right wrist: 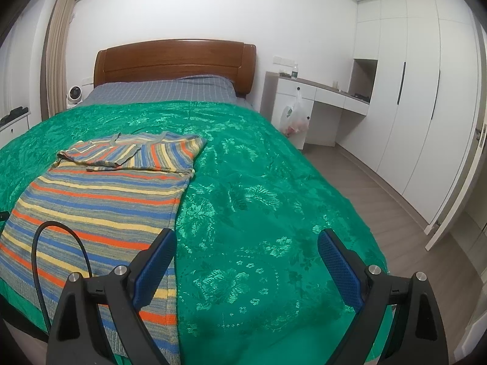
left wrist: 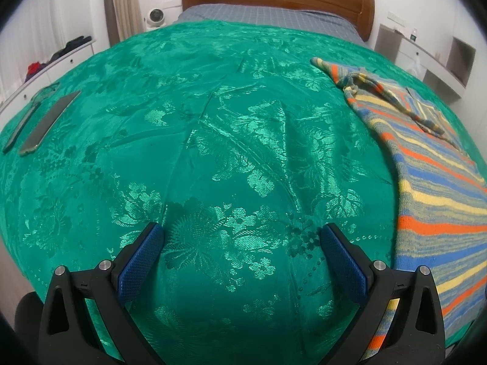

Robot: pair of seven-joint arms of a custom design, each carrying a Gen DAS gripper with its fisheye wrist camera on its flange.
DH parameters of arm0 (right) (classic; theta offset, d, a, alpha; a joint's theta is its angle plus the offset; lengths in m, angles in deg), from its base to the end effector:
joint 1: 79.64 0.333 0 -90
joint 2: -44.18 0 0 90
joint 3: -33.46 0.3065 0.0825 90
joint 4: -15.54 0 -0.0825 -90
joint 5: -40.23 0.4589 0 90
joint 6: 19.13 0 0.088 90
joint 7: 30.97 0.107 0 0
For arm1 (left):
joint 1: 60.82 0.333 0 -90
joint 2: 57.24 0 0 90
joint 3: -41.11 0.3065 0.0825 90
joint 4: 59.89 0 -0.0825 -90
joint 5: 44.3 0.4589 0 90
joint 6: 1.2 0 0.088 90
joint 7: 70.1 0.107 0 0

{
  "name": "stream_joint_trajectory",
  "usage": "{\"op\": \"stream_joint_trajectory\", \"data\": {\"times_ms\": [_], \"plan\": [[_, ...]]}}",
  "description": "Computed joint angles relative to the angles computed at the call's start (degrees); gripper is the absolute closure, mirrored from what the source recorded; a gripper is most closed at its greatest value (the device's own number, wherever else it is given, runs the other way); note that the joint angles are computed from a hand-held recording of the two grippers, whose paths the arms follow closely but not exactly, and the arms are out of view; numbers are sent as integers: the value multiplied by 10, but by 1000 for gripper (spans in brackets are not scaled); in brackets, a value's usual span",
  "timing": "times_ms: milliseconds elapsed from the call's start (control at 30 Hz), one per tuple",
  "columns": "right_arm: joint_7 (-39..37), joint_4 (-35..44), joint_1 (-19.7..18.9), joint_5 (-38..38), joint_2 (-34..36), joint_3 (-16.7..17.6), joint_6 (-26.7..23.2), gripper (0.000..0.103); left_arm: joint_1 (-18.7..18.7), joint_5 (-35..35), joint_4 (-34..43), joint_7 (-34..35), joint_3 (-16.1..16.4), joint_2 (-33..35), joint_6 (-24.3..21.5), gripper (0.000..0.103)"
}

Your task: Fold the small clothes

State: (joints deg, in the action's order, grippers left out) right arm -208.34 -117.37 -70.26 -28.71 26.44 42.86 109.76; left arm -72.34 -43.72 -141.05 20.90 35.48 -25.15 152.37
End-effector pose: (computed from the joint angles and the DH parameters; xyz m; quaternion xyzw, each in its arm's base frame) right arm 0.5327 0.1557 0.4617 -0.4108 0.7575 -0.4749 0.1788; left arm 0.7912 -0.2268 0.4205 -0.5605 0.7523 -0.2874 0.1932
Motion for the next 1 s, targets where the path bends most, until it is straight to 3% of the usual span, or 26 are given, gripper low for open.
{"op": "stream_joint_trajectory", "data": {"times_ms": [433, 667, 733, 767, 833, 900, 1000], "plan": [[-13, 10, 2, -1, 12, -3, 0, 10, 1, 0, 0, 2, -1, 0, 0, 0], [-28, -6, -2, -3, -15, -7, 36, 10, 26, -38, 7, 40, -23, -17, -59, 1], [-70, -13, 1, 20, -29, -15, 67, 10, 62, -98, -30, 103, -61, -51, -69, 1], [-116, -22, 6, 48, -40, -29, 108, 10, 77, -129, -50, 142, -77, -68, -75, 1], [-287, -39, 41, 167, -52, -74, 192, 10, 81, -158, -73, 188, -84, -89, -94, 1], [-419, -41, 83, 278, -45, -107, 207, 10, 78, -180, -83, 228, -88, -101, -132, 2], [-539, -23, 117, 397, -14, -125, 189, 10, 66, -198, -85, 255, -85, -105, -176, 8]]}}
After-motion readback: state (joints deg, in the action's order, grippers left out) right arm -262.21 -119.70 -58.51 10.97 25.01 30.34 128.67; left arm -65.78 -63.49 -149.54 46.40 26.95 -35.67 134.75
